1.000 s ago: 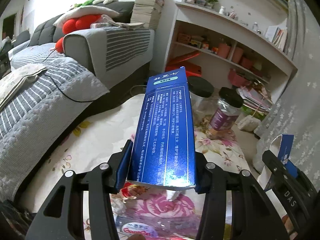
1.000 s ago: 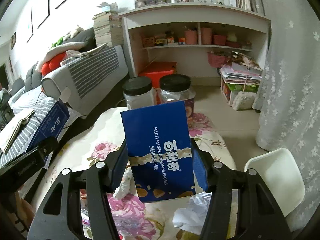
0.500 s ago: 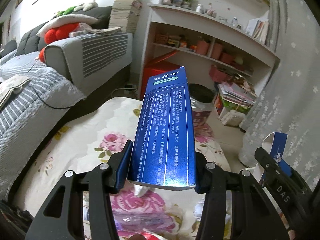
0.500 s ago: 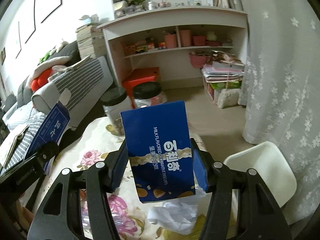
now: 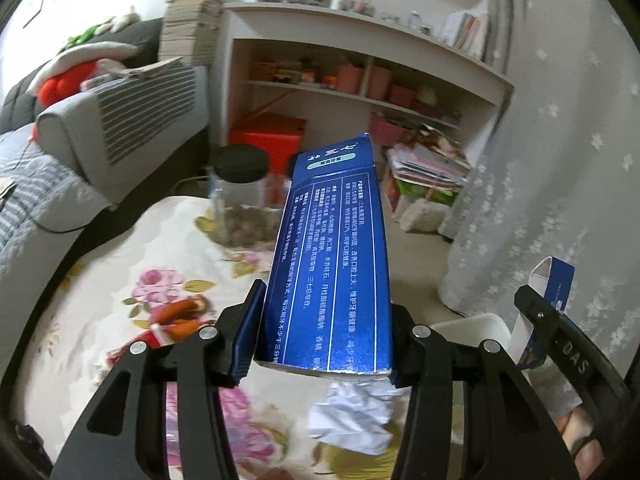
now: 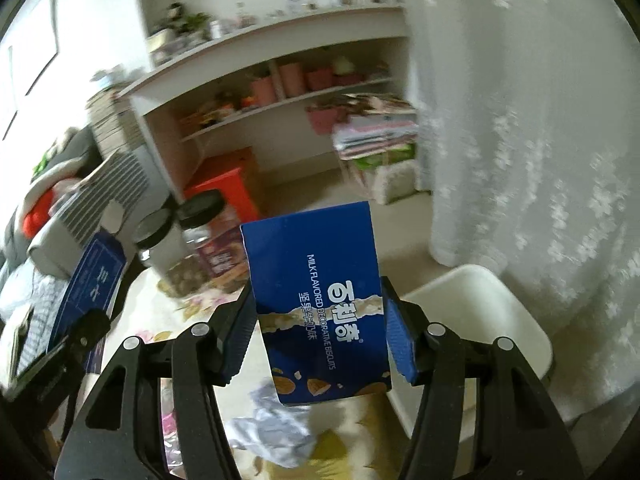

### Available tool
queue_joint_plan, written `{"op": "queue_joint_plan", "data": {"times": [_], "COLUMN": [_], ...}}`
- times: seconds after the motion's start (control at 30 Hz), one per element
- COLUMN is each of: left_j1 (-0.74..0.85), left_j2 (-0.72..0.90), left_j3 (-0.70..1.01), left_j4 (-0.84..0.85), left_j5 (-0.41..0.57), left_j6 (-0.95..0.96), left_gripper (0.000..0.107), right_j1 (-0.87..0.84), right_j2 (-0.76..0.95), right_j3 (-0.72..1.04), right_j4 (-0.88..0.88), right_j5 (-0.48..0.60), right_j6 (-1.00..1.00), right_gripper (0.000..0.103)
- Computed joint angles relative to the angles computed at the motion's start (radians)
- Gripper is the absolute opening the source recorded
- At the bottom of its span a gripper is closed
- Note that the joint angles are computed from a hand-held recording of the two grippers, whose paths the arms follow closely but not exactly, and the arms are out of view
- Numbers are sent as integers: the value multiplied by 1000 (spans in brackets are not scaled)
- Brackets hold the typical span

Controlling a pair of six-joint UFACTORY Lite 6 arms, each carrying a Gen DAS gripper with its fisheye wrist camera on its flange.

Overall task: Collect trash
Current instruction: 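Lift both blue boxes and carry them toward the white bin, then open both grippers to drop the blue boxes into the bin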

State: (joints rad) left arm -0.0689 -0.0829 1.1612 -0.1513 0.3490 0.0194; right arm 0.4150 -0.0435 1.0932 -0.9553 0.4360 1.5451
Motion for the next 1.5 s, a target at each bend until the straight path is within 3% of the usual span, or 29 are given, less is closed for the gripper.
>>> {"op": "queue_joint_plan", "data": {"times": [0.17, 0.23, 0.37, 0.5, 1.0, 1.07, 1.13, 1.3, 1.5], "left_j1": [-145, -198, -278, -358, -565, -583, -592, -603, -577], "left_j2": [54, 91, 149, 215, 497, 553, 591, 593, 512], "left_j3": [44, 76, 123, 176, 447, 516, 562, 564, 472], "left_j4": [197, 259, 323, 402, 403, 362, 319, 319, 377], "left_j5": [-7, 0, 11, 22, 106, 138, 157, 160, 140], "left_j6": [-228, -300, -382, -470, -503, -457, -418, -418, -464], "left_gripper": [49, 49, 49, 49, 50, 54, 71, 72, 74], "right_j1": [-179, -232, -326, -417, -686, -713, -738, -735, -627], "right_j2": [-39, -50, -104, -163, -259, -267, -272, -299, -296], "right_j3": [-40, -51, -97, -141, -211, -219, -223, -242, -230], "right_j4": [309, 419, 487, 511, 818, 876, 921, 810, 486], "right_j5": [-73, -83, -101, -109, -129, -134, -136, -139, -95], "right_j6": [-277, -384, -428, -446, -787, -844, -888, -777, -480], "right_gripper": [58, 70, 80, 84, 87, 87, 87, 89, 94]}}
